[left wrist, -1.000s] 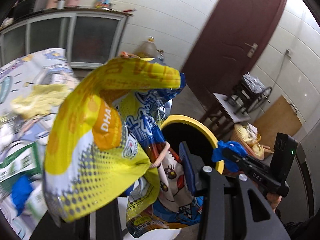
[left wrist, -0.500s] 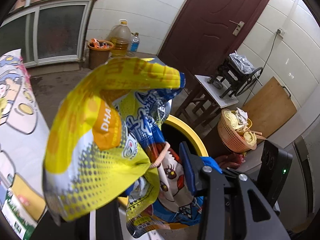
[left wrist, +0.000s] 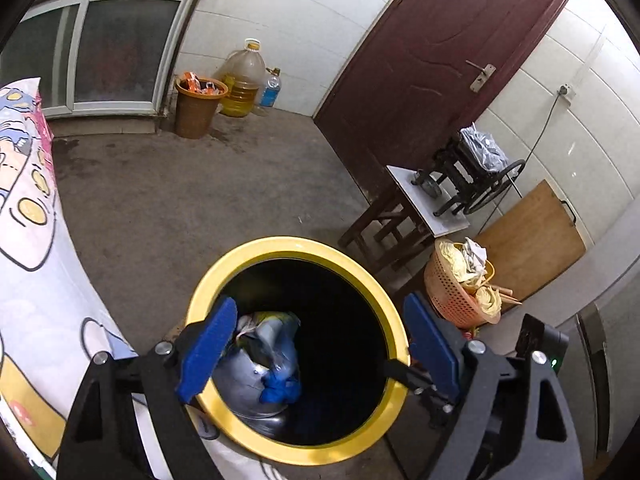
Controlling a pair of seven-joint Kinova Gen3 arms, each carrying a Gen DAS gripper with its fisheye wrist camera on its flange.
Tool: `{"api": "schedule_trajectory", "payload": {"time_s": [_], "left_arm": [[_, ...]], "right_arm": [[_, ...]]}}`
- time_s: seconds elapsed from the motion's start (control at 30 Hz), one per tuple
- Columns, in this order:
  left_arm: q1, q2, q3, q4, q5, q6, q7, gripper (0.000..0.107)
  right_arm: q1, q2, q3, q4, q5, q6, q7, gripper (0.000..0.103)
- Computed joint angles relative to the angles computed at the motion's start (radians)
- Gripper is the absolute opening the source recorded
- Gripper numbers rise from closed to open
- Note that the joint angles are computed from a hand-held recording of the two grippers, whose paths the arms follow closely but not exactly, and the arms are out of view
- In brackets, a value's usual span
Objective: Collect trash
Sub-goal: 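Move both open tools back over the table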
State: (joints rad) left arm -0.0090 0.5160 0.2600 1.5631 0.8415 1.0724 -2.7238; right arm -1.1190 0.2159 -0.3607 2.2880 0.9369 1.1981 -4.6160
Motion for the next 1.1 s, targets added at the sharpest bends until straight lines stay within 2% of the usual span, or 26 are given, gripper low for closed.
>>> {"api": "schedule_trajectory", "payload": {"time_s": [0.2, 0.3, 0.43, 0.57, 0.7, 0.83, 1.0, 1.1], "left_arm": [[-0.078, -0.051, -0.018, 0.067, 0.050, -0.018, -0.100, 0.082], [-0.136, -0.081, -0.040, 0.098, 0.086, 0.009, -0.164, 0.082], [-0.220, -0.140, -0.092, 0.145, 0.123, 0.031, -0.291, 0.082], [-0.327, -0.164, -0.162, 0.151, 0.149, 0.101, -0.397, 0.082], [-0.457, -0.168, -0.237, 0.140, 0.185, 0.133, -0.501, 0.085], [-0.556, -0.173, -0.288, 0.145, 0.230, 0.074, -0.603, 0.087], [-0.663, -0.139, -0.317, 0.107, 0.260, 0.050, -0.634, 0.092], [-0.701, -0.127, -0.317, 0.103, 0.267, 0.030, -0.642, 0.093]], "right_arm": [[-0.043, 0.007, -0.015, -0.028, -0.037, 0.078, -0.016, 0.063], [-0.064, 0.022, -0.017, -0.065, -0.017, 0.135, 0.010, 0.063], [-0.071, 0.039, -0.001, -0.116, 0.067, 0.169, 0.101, 0.063], [-0.058, 0.068, 0.010, -0.186, 0.162, 0.183, 0.236, 0.063], [-0.029, 0.091, 0.032, -0.248, 0.273, 0.117, 0.375, 0.063], [0.009, 0.121, 0.059, -0.316, 0.367, 0.003, 0.503, 0.063], [0.044, 0.172, 0.101, -0.428, 0.421, -0.131, 0.670, 0.063], [0.061, 0.200, 0.119, -0.491, 0.404, -0.196, 0.769, 0.064]]}}
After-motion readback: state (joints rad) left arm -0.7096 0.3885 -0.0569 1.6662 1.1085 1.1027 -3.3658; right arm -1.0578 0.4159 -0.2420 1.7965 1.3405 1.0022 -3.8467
